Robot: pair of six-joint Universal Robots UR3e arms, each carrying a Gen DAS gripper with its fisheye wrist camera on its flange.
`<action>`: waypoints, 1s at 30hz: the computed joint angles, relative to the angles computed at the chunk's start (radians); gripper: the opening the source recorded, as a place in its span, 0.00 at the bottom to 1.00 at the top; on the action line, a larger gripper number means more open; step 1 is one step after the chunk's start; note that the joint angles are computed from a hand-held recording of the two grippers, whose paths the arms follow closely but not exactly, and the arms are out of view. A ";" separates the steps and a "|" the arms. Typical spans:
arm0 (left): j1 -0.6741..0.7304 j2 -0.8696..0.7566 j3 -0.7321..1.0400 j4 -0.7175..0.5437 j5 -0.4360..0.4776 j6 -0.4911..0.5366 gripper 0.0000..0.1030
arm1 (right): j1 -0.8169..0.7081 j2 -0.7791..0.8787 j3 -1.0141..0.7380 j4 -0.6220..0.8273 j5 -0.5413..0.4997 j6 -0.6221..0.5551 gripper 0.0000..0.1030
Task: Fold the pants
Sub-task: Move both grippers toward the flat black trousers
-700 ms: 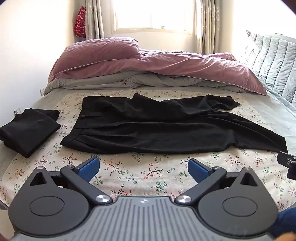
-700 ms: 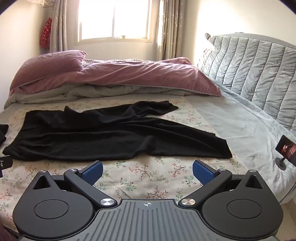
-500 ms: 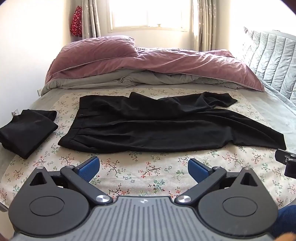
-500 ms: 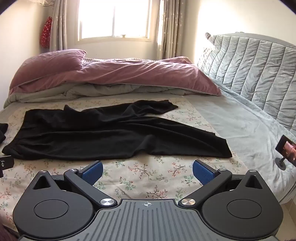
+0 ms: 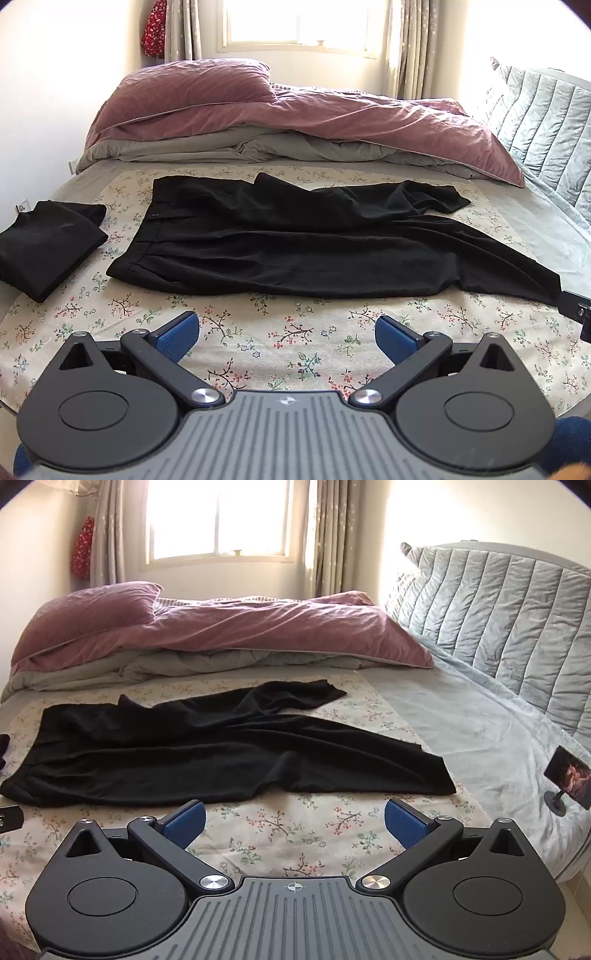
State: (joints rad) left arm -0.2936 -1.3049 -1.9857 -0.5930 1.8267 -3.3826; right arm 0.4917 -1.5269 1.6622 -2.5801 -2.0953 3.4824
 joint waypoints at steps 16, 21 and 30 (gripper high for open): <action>0.025 0.013 -0.008 0.019 -0.020 0.001 1.00 | 0.026 0.008 -0.029 0.016 -0.029 0.000 1.00; 0.029 -0.002 -0.007 0.034 -0.019 0.002 1.00 | 0.031 0.019 -0.044 0.026 -0.040 0.001 1.00; 0.071 -0.046 0.007 0.058 -0.051 0.011 1.00 | 0.003 0.075 -0.103 0.042 -0.022 -0.004 1.00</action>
State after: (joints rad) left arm -0.2224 -1.3512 -1.9791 -0.5345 1.7757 -3.3714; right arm 0.4946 -1.4520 1.5592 -2.5385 -2.1172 3.4789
